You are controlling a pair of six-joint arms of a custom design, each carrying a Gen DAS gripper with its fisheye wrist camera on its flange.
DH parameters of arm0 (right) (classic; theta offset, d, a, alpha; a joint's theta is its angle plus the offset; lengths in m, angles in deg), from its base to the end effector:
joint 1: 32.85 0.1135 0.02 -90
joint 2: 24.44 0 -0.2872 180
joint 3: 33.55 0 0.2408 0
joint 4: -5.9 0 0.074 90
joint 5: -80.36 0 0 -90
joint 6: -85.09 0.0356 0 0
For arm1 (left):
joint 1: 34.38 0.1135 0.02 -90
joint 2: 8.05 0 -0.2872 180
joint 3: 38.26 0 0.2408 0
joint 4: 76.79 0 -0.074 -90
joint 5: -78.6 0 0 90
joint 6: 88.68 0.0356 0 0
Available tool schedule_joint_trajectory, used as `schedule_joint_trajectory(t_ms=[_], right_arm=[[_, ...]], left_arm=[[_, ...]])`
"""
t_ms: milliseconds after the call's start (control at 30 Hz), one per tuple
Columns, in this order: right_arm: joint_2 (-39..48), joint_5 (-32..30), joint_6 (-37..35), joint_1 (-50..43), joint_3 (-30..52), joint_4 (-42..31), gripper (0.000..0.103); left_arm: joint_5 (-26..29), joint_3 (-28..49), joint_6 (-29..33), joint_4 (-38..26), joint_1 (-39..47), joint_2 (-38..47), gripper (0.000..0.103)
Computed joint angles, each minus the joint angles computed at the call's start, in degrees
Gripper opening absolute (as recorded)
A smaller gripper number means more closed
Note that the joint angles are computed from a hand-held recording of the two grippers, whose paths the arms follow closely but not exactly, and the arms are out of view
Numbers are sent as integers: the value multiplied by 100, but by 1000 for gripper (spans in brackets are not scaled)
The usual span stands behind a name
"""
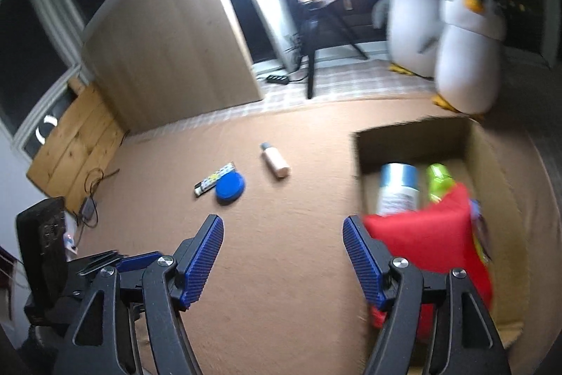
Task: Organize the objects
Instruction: 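Lower the red pouch into the box and open the left gripper, then move the right tool to the blue round tin and close on it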
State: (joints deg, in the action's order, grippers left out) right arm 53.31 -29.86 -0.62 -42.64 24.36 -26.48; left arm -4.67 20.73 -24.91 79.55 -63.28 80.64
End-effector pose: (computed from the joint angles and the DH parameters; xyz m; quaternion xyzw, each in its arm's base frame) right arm 0.2498 -0.0306 0.2275 0.0578 0.9314 0.1506 0.3263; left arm 0.2500 -0.1428 0.1936 0.0405 0.9470 -0.1946 0.2524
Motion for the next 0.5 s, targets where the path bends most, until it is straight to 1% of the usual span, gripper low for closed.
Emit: schedule_joint_trajectory(t_ms=[100,233,367,500], right_arm=[[467,366,117,666,249,203,67],[1369,702,165,1362,781,373,67],[2213,919,220,1799,1333,426,67],[2928,1148,230,2122,1851,393,67]], left_arm=[[97,-547,-20,-15,349,-550,67],[184,-1114,109,-232,903,-1237,67],[447,-1500,366,-483,1575,-1742,68],[683,-1786,602,-644,2161,-2017,68]])
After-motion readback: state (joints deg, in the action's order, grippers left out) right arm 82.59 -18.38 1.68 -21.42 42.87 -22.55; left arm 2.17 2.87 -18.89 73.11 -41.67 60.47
